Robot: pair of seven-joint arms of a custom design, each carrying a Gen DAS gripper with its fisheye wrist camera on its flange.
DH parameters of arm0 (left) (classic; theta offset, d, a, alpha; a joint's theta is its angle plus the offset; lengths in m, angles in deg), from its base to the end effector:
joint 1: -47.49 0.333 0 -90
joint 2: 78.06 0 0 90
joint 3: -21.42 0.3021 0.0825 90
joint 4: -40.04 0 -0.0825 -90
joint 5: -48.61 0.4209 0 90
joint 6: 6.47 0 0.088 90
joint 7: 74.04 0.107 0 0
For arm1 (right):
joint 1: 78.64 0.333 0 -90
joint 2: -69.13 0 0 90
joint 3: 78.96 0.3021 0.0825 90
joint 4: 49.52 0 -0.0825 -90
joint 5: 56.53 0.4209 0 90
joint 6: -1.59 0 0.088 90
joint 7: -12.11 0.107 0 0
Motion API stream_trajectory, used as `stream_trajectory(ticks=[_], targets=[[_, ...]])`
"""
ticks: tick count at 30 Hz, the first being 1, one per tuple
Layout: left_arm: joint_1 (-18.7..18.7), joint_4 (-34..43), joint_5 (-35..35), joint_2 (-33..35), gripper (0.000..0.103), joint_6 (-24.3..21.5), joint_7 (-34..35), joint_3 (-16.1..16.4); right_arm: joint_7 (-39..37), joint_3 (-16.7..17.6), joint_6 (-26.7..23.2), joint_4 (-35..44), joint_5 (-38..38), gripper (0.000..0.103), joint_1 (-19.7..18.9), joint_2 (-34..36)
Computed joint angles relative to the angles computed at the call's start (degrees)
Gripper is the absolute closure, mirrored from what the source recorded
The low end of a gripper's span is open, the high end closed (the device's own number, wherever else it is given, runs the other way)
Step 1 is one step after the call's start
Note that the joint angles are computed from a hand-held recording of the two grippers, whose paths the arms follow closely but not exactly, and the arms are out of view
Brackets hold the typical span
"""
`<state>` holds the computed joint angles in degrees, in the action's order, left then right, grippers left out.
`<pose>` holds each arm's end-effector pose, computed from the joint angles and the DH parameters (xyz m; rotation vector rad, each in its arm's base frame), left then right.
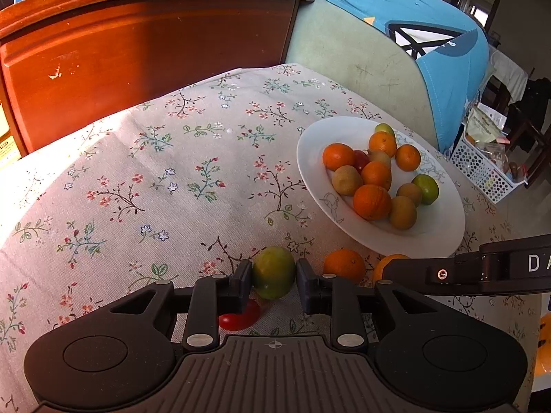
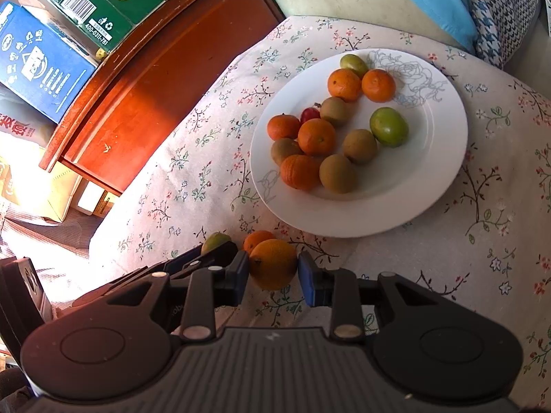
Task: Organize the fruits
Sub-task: 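Close the right tool on a tangerine while the left tool grasps a green lime, then carry the tangerine with the right tool onto the plate while the left tool carries the lime there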
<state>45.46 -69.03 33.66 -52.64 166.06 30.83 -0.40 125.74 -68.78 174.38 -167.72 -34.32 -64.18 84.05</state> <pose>0.6524 -0.2441 0.3192 -1.5862 2.2364 -0.9757 0.6072 0.2428 0.3473 -1.3709 2.0072 -0.0443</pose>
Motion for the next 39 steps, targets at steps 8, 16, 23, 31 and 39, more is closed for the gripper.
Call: stream_trajectory(ticks=[8,16,23,31,39], targets=[[-0.7,0.5,1.6,1.0,0.077,1.9,-0.6,0.5,1.7,0.1,-1.0,0.6,1.8,0.072,-0.2,0.8],[0.2,-0.4,1.5,0.0,0.079,2.8,-2.3,-0.1,-0.8,2.0,-0.2,0.5,4.5,0.072,-1.9,0.8],[4.6,-0.7,-0.7,-0.6,0.079,4.9,-0.6,-5.5,-2.5,2.7,4.8,-1.0,8.6,0.072,-3.1,-1.0],[11.0,2.5,-4.8,1.3,0.079,4.5,4.0,-14.1,5.1,-1.5,11.4,-3.0,3.5,0.072,-2.0,-2.8],[5.8,12.1,-5.6,6.1,0.079,0.8,5.6,-10.3,16.2,-13.4,13.3,-3.3,-2.7,0.072,6.0,-2.3]])
